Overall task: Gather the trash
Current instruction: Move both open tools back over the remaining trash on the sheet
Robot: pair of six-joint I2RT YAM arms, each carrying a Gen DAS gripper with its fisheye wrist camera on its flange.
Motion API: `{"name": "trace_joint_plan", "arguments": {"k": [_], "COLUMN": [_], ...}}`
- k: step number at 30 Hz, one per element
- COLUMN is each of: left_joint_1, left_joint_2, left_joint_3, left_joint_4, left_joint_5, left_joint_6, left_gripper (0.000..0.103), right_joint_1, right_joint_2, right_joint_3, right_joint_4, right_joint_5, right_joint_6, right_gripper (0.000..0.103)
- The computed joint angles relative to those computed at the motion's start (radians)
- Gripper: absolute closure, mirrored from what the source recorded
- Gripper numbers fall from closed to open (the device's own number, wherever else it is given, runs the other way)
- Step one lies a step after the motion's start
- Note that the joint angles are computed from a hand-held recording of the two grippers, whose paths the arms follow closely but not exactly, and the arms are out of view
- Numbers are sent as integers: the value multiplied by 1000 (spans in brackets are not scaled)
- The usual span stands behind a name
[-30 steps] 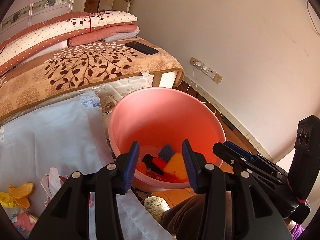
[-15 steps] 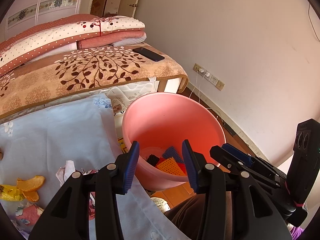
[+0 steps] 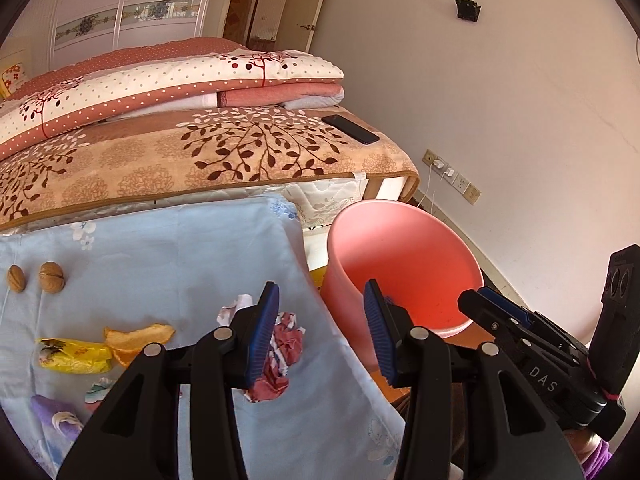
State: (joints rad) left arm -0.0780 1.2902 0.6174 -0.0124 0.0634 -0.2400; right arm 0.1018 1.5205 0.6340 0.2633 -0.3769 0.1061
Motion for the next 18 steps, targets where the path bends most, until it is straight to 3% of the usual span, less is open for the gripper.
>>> {"name": "trace_joint_plan", "arguments": {"k": [8, 18], "left_joint_1": [141, 466], "left_joint_2": [-189, -396], "left_joint_3": [-110, -199], "left_joint_4": [-65, -195], "left_joint_5": [-9, 108], "left_joint_6": [70, 202], "left_gripper": [58, 59], "right_joint_1": [104, 225], "right_joint_2": [-33, -52], "right_joint_3": [-32, -56], "right_joint_4": [-1, -10], "right_joint_5": [26, 76], "right_joint_6": [-3, -10], "right_gripper": [67, 67]}}
